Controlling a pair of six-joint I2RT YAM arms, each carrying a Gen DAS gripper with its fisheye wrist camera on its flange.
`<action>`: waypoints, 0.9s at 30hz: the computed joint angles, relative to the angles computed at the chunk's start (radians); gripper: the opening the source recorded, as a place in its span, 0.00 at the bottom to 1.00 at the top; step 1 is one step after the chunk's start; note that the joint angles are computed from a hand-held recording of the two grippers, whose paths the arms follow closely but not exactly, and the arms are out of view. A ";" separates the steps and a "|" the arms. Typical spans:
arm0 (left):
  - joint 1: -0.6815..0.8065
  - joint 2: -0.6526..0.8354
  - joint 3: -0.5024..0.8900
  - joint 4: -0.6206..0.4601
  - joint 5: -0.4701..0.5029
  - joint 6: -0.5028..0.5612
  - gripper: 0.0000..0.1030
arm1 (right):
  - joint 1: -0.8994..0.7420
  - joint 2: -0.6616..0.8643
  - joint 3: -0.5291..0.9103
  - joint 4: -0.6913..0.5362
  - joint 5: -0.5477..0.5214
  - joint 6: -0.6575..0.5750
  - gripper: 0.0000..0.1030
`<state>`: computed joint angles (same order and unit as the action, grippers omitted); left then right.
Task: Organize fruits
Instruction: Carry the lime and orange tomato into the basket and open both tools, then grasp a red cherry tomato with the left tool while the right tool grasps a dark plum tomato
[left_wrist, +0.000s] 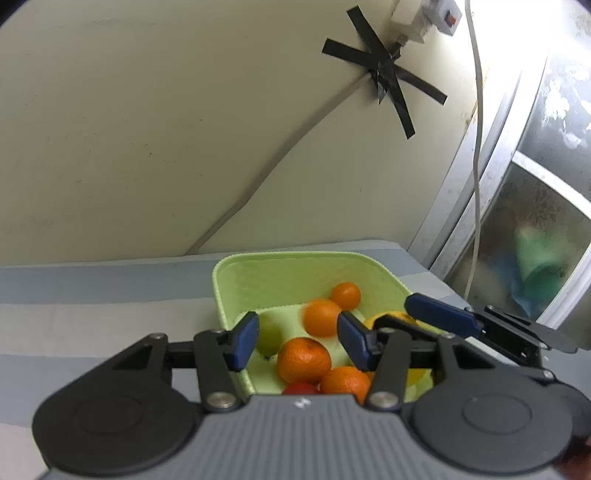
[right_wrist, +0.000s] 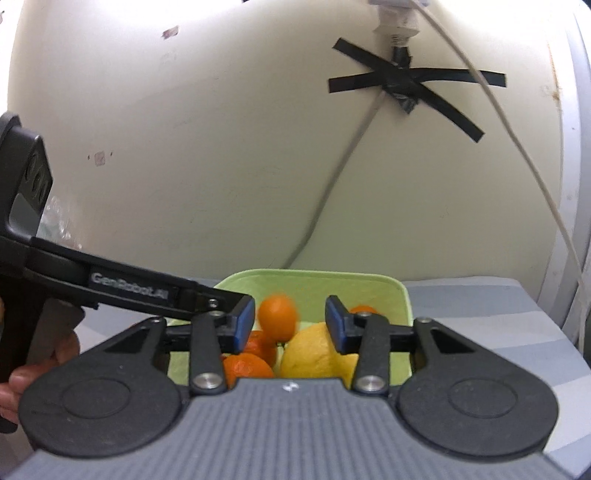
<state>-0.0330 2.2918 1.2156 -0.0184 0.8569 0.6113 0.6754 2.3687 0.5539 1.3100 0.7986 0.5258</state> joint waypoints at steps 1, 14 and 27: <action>0.010 -0.006 -0.002 -0.004 0.009 0.002 0.47 | 0.006 0.004 -0.006 0.010 0.021 0.008 0.43; 0.285 0.007 0.075 -0.266 0.105 0.209 0.47 | 0.065 -0.032 -0.071 0.067 0.072 0.096 0.43; 0.337 0.118 0.219 -0.502 0.085 0.351 0.47 | 0.230 -0.044 0.109 -0.260 -0.097 0.111 0.42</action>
